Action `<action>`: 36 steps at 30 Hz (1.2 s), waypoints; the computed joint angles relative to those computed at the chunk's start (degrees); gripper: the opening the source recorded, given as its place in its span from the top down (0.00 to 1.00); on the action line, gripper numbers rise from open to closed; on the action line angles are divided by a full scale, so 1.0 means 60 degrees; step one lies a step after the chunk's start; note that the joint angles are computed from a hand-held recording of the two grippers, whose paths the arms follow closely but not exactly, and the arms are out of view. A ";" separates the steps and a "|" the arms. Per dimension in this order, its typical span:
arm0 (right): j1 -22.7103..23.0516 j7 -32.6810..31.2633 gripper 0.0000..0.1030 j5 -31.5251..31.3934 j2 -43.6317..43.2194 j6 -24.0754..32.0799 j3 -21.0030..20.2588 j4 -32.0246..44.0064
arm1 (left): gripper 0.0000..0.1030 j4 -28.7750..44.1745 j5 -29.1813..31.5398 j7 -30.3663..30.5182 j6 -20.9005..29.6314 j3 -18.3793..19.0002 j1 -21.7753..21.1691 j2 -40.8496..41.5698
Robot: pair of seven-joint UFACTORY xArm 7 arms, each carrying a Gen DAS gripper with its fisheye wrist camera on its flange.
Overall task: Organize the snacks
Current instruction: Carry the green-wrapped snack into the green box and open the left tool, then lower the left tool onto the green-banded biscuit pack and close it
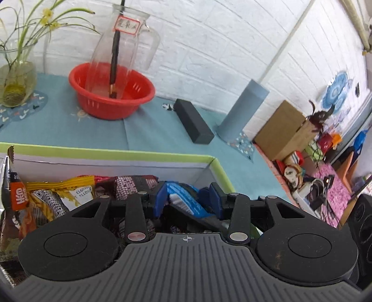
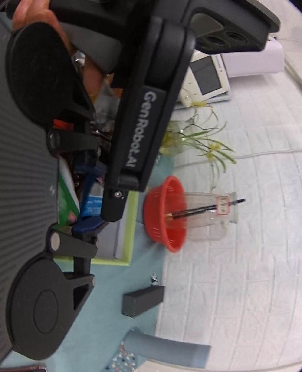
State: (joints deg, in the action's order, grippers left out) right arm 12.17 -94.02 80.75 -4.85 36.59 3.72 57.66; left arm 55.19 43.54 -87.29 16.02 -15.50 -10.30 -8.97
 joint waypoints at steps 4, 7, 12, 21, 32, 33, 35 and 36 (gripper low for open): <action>-0.0061 -0.0571 0.17 0.0456 -0.0605 0.0226 -0.0210 -0.0270 | 0.34 -0.0117 0.1667 -0.1377 0.0265 -0.1091 0.0952 -0.1056; -0.0098 -0.1383 0.09 0.1226 -0.1248 0.0163 -0.0414 -0.0599 | 0.33 -0.0259 0.2542 -0.2205 0.0872 -0.1264 0.0846 -0.2010; -0.0220 -0.1339 0.09 0.1525 -0.2358 0.0879 -0.0853 -0.1365 | 0.30 -0.0988 0.1650 -0.1937 0.0856 -0.1472 0.0742 -0.3294; -0.0021 -0.0570 0.09 -0.1198 -0.4436 0.1160 -0.1011 -0.3776 | 0.30 -0.2940 -0.1762 0.0353 0.2102 -0.1502 -0.0877 -0.4724; 0.1277 0.0662 0.09 -0.2734 -0.3713 0.0091 -0.0820 -0.4463 | 0.36 -0.3720 -0.3952 0.1607 0.1304 -0.1524 -0.0836 -0.4505; 0.1368 0.0714 0.09 -0.2743 -0.3585 0.0080 -0.0852 -0.4375 | 0.43 -0.3675 -0.4129 0.1720 0.1322 -0.1486 -0.0819 -0.4239; 0.1549 0.0512 0.09 -0.2544 -0.3536 -0.0038 -0.0910 -0.4416 | 0.51 -0.3775 -0.4373 0.1859 0.0999 -0.1383 -0.0810 -0.3892; 0.1613 0.0414 0.09 -0.2469 -0.3574 -0.0134 -0.0895 -0.4460 | 0.53 -0.3804 -0.4472 0.1902 0.0895 -0.1359 -0.0801 -0.3753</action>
State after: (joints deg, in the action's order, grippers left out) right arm 21.84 -91.54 65.93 -26.29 35.78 -1.65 30.90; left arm 32.37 16.71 -75.88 21.39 -23.65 -15.10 -31.49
